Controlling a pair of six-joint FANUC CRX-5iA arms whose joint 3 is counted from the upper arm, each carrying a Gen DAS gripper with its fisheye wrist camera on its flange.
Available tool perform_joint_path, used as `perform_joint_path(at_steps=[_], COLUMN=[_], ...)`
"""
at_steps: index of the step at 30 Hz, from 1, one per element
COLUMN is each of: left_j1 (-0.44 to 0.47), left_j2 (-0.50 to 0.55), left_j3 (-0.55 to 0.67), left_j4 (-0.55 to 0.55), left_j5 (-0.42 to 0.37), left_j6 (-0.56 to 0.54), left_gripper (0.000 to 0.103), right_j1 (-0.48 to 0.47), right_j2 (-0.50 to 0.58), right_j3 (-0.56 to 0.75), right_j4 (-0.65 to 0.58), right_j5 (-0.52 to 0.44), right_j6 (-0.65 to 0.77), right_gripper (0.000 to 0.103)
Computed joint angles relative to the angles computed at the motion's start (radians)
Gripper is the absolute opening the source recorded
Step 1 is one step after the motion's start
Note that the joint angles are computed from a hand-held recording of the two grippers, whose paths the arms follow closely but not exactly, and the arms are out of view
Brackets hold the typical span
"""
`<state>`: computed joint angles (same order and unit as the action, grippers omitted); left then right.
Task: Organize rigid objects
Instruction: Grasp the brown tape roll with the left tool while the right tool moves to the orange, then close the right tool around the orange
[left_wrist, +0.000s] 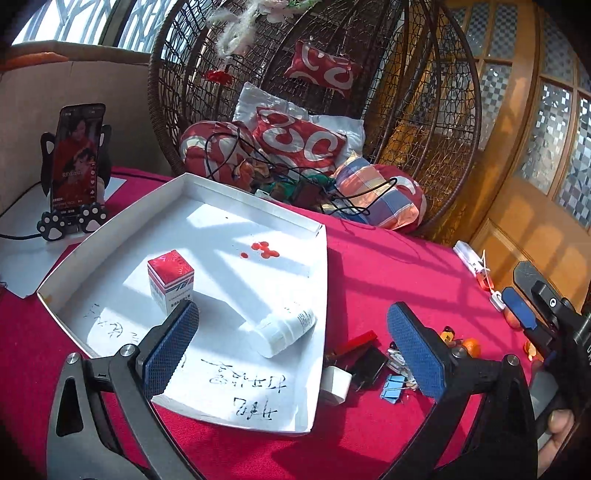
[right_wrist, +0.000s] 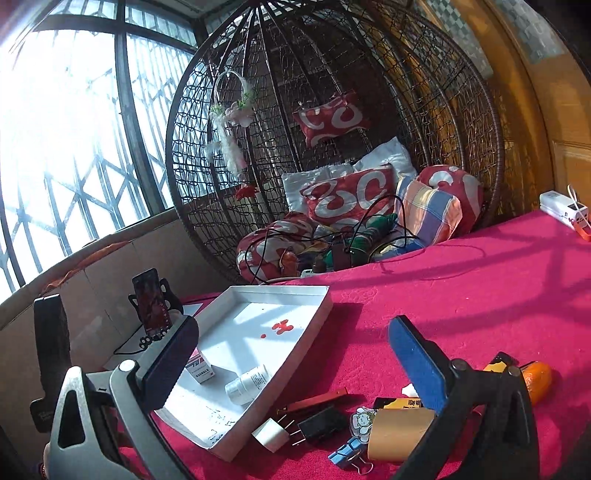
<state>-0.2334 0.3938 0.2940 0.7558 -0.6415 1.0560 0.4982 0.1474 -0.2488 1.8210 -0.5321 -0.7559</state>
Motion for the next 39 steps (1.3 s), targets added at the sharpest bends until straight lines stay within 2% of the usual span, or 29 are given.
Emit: perform_joint_path(at_steps=[2,5,7,9,12,15,19,22,25,27,28,30,31,33,35,37,38,39], left_j1=[-0.027,-0.061,-0.079,-0.096,-0.114,-0.129,-0.161,-0.195,-0.217,-0.228,-0.230,-0.227,-0.229,-0.227,-0.217,-0.204,-0.199,-0.195], left_j2=[-0.001,0.012,0.038,0.059,0.068,0.084,0.131,0.172,0.226,0.250,0.261,0.285,0.274,0.265,0.255,0.241,0.235,0.229], left_j3=[-0.014,0.014,0.059,0.089,0.093,0.124,0.208,0.288,0.384,0.432,0.449,0.473,0.455,0.434,0.400,0.358,0.345,0.331], left_j4=[0.040,-0.031,-0.083,-0.115,-0.121,-0.146,-0.200,-0.286,-0.348,-0.393,-0.398,-0.361,-0.365,-0.345,-0.295,-0.233,-0.217,-0.202], left_j5=[-0.023,-0.080,-0.152,-0.204,-0.225,-0.235,-0.264,-0.277,-0.314,-0.322,-0.327,-0.350,-0.328,-0.320,-0.313,-0.305,-0.304,-0.300], left_j6=[-0.088,-0.100,-0.105,-0.117,-0.140,-0.118,-0.106,-0.051,0.026,0.078,0.089,0.077,0.069,0.044,0.017,-0.016,-0.022,-0.027], left_gripper=[0.103,0.103,0.103,0.103,0.103,0.103,0.103,0.099,0.094,0.079,0.078,0.053,0.050,0.048,0.048,0.048,0.048,0.048], right_j1=[0.020,0.044,0.061,0.062,0.075,0.078,0.067,0.077,0.070,0.077,0.075,0.060,0.053,0.031,0.006,0.012,0.015,0.022], right_j2=[-0.041,-0.084,-0.097,-0.111,-0.123,-0.122,-0.135,-0.127,-0.124,-0.096,-0.083,-0.062,-0.047,-0.022,-0.018,-0.019,-0.018,-0.016], right_j3=[-0.049,-0.098,-0.112,-0.134,-0.162,-0.153,-0.177,-0.163,-0.140,-0.095,-0.077,-0.045,-0.020,0.030,0.049,0.044,0.049,0.051], right_j4=[-0.059,-0.184,-0.293,-0.366,-0.460,-0.598,-0.615,-0.623,-0.676,-0.726,-0.747,-0.796,-0.836,-0.943,-1.035,-1.018,-1.037,-1.029], right_j5=[-0.097,-0.180,-0.216,-0.216,-0.271,-0.304,-0.275,-0.311,-0.287,-0.324,-0.329,-0.307,-0.306,-0.286,-0.227,-0.221,-0.213,-0.226], right_j6=[0.018,0.082,0.142,0.144,0.099,0.156,0.189,0.293,0.471,0.610,0.654,0.716,0.748,0.813,0.853,0.856,0.885,0.883], right_gripper=[0.103,0.103,0.103,0.103,0.103,0.103,0.103,0.102,0.101,0.101,0.100,0.094,0.088,0.076,0.062,0.057,0.042,0.041])
